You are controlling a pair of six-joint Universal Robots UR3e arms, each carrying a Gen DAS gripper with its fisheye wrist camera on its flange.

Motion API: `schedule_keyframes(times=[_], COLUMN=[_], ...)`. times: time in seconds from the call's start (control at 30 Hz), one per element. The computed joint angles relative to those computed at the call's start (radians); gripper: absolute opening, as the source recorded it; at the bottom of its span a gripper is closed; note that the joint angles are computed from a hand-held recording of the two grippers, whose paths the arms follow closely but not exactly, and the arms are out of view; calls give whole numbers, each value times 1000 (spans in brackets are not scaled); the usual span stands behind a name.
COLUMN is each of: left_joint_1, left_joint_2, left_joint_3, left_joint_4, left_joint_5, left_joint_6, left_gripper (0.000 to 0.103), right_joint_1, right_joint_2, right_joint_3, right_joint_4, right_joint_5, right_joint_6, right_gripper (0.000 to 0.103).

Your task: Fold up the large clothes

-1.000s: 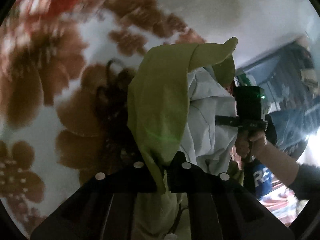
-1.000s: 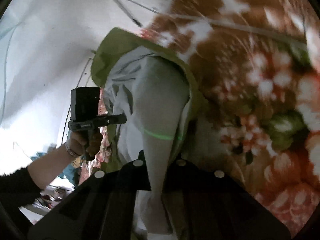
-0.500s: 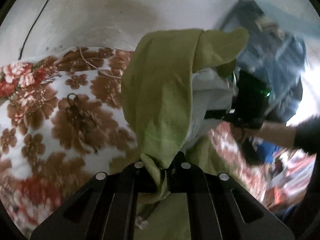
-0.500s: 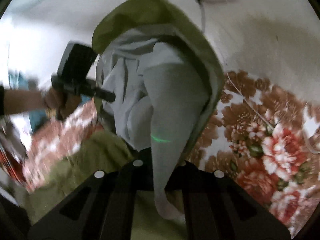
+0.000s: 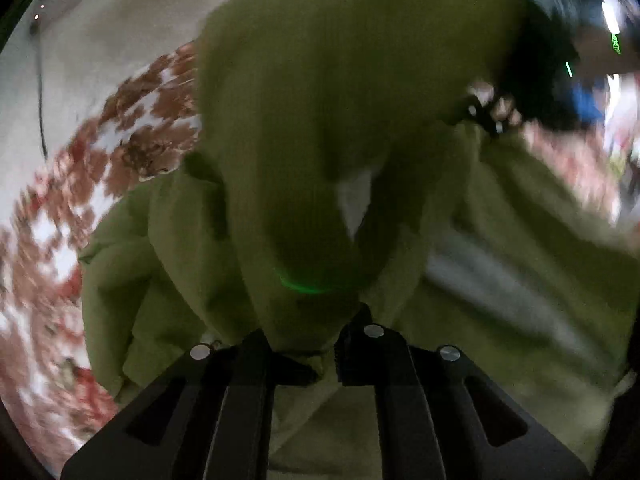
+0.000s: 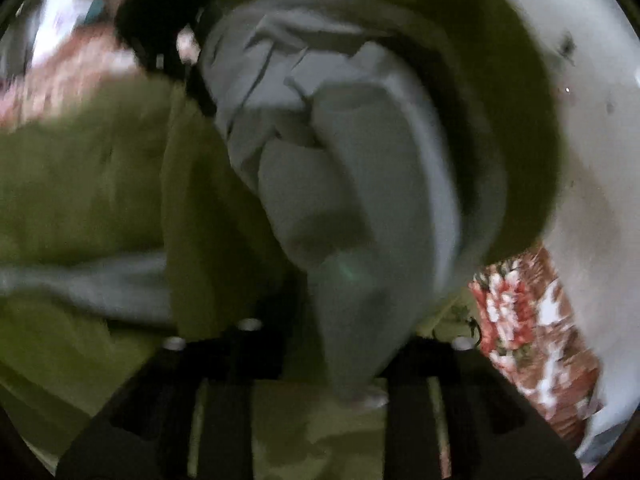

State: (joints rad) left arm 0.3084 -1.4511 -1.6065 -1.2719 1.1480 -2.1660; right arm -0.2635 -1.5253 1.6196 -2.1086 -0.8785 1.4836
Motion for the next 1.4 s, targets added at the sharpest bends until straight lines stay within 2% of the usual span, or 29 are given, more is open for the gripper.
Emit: schedule_keyframes(times=[0.03, 0.07, 0.1, 0.13, 0.17, 0.23, 0.33, 0.43, 0.5, 0.53, 0.57, 0.6, 0.63, 0.67, 0.7, 0.73, 0.77, 0.83, 0.87, 0.9, 0.97, 1.0, 1.07, 1.13, 1.3, 1.4], left_joint_1=[-30, -56, -73, -93, -101, -117, -76, 81, 163, 218, 242, 248, 269, 287, 299, 295, 258, 179, 143, 94, -39, -89, -146, -168, -110, -92], left_joint_2=[40, 76, 100, 121, 135, 177, 266, 410, 453, 464, 466, 462, 426, 424, 413, 374, 334, 294, 261, 226, 121, 66, -11, -64, -118, -132], left_joint_3=[-76, -148, -199, -252, -282, -365, -419, -369, -293, -220, -174, -111, -16, 37, 83, 128, 136, 77, 27, -10, -51, -63, -113, -146, -264, -331], left_joint_4=[76, 149, 202, 264, 298, 398, 380, 119, -52, -180, -246, -315, -391, -451, -481, -452, -378, -179, -67, 15, 174, 212, 289, 321, 438, 510], left_joint_5=[46, 88, 118, 160, 179, 239, 248, 190, 170, 154, 140, 123, 72, 18, -45, -129, -175, -208, -223, -203, -61, -3, 52, 82, 56, 45], left_joint_6=[16, 33, 44, 57, 69, 124, 223, 294, 298, 287, 262, 194, 99, 32, -45, -197, -344, -582, -693, -767, -867, -880, -877, -857, -802, -767], left_gripper=[18, 31, 41, 62, 72, 79, 85, 85, 85, 85, 85, 85, 85, 85, 85, 86, 87, 87, 85, 79, 18, 14, 13, 13, 13, 10], right_joint_1=[-18, -31, -46, -60, -77, -121, -225, -305, -334, -333, -331, -321, -302, -270, -264, -237, -170, -41, 44, 88, 181, 214, 284, 308, 289, 260], right_joint_2=[-42, -75, -105, -132, -158, -207, -305, -366, -358, -340, -317, -278, -234, -182, -163, -141, -81, -3, 37, 61, 80, 93, 131, 176, 241, 267], right_joint_3=[100, 186, 281, 365, 443, 527, 556, 435, 305, 239, 181, 83, -12, -117, -192, -250, -330, -425, -434, -449, -378, -346, -235, -181, -79, -44], right_joint_4=[-80, -155, -248, -340, -428, -495, -399, -122, 26, 78, 116, 181, 243, 300, 403, 439, 439, 408, 344, 318, 178, 115, -54, -120, -267, -303], right_joint_5=[1, 3, 10, 17, 29, 67, 122, 84, 52, 36, 26, 21, 17, 17, 20, 9, -24, -125, -212, -263, -366, -414, -545, -606, -619, -581], right_joint_6=[-41, -75, -119, -155, -195, -236, -274, -256, -142, -69, -4, 105, 208, 359, 432, 516, 671, 892, 993, 1034, 1104, 1117, 1111, 1093, 1076, 1074], right_gripper=[74, 87, 90, 93, 97, 98, 98, 98, 98, 98, 98, 98, 98, 98, 98, 98, 98, 98, 98, 98, 98, 98, 98, 98, 98, 98])
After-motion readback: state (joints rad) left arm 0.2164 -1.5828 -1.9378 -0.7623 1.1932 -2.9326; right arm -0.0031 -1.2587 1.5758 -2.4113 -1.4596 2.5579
